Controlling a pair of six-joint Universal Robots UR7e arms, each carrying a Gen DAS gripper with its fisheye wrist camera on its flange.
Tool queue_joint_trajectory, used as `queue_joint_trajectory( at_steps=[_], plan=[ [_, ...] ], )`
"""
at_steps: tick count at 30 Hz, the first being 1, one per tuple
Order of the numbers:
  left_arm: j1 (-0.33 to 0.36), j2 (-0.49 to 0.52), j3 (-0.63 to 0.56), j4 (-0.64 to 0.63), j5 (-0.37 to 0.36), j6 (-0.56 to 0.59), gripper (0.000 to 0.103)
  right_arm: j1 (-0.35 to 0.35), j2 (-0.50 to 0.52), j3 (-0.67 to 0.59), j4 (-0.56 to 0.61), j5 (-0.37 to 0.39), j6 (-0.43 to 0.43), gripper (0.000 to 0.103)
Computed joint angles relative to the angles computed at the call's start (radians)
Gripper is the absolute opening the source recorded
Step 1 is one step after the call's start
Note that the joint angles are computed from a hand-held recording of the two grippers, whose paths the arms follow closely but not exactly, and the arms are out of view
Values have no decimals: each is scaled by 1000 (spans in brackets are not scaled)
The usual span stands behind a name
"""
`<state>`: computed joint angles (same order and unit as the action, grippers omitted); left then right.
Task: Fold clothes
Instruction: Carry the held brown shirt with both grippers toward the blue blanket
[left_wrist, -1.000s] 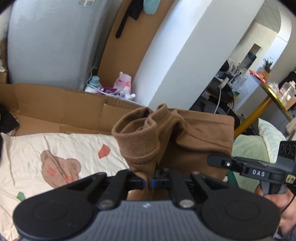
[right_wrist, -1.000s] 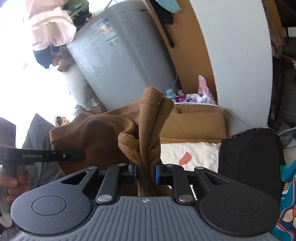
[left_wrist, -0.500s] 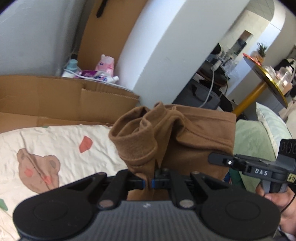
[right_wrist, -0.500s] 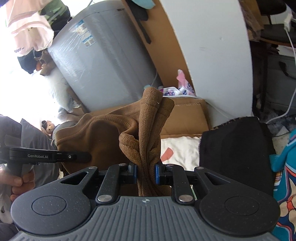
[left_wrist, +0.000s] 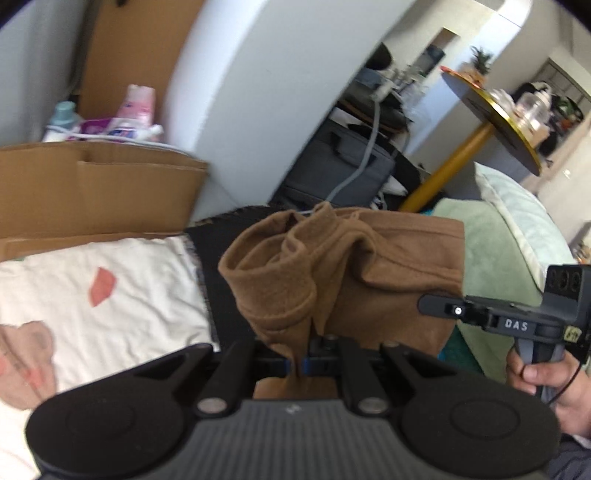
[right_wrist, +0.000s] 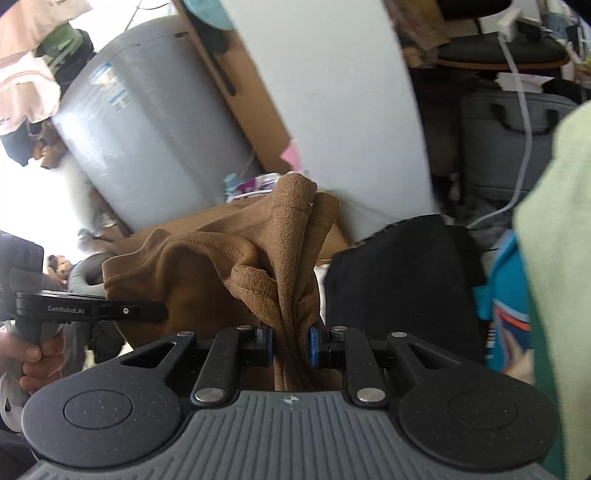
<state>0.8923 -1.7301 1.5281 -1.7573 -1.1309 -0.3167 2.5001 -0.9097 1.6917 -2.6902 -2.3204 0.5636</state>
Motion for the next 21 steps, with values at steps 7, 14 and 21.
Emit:
queue_joint_trajectory(
  at_steps=[7, 14, 21],
  plan=[
    [28, 70, -6, -79, -109, 144, 6, 5, -54, 74, -29, -105, 46, 17],
    [86, 126, -20, -156, -218, 255, 6, -3, -69, 107, -80, -200, 39, 17],
    [149, 145, 17, -236, -300, 325, 6, -31, -61, 117, -115, -242, -18, 17]
  ],
)
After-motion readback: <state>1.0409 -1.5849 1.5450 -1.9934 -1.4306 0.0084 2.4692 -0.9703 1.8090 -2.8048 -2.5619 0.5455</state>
